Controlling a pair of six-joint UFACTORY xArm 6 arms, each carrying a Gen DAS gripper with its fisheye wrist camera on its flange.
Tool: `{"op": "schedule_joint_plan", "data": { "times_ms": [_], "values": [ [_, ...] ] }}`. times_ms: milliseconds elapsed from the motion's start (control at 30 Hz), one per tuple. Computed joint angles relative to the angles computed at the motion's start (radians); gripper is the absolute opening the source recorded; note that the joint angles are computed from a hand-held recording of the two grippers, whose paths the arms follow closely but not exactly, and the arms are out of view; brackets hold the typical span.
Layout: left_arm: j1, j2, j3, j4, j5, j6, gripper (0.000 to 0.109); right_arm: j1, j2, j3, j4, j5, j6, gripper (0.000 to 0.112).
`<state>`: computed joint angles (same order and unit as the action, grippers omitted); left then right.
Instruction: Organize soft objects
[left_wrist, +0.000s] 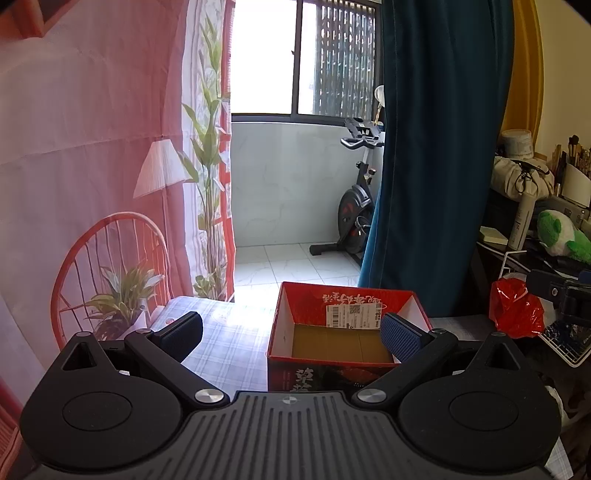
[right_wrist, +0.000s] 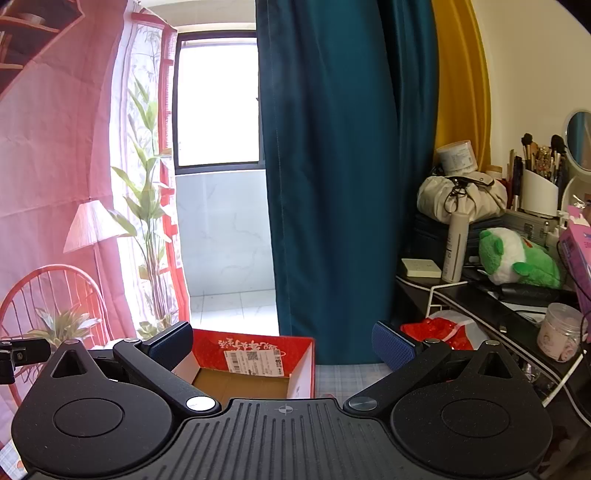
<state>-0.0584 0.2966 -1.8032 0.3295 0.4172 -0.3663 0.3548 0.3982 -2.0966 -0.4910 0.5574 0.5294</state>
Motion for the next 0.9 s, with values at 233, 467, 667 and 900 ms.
{"op": "schedule_joint_plan", "data": {
  "times_ms": [233,467,667,900],
  "values": [
    [-0.001,0.002,-0.004,-0.002,0.009,-0.001,0.103,-0.001,0.002,0.0,0.0,-0.005,0.006,0.103],
    [0.023,0.004,0.044,-0.015,-0.069,-0.068,0.103,-0.02,-0.018,0.083,0.028,-0.099,0.033,0.103],
    [0.07,0.006,0.128,0.055,-0.177,-0.32,0.103,-0.036,-0.027,0.186,0.017,-0.202,0.088,0.103],
    [0.085,0.057,0.141,0.106,-0.157,-0.298,0.103,-0.047,-0.024,0.291,-0.068,-0.264,0.168,0.103]
  ]
}}
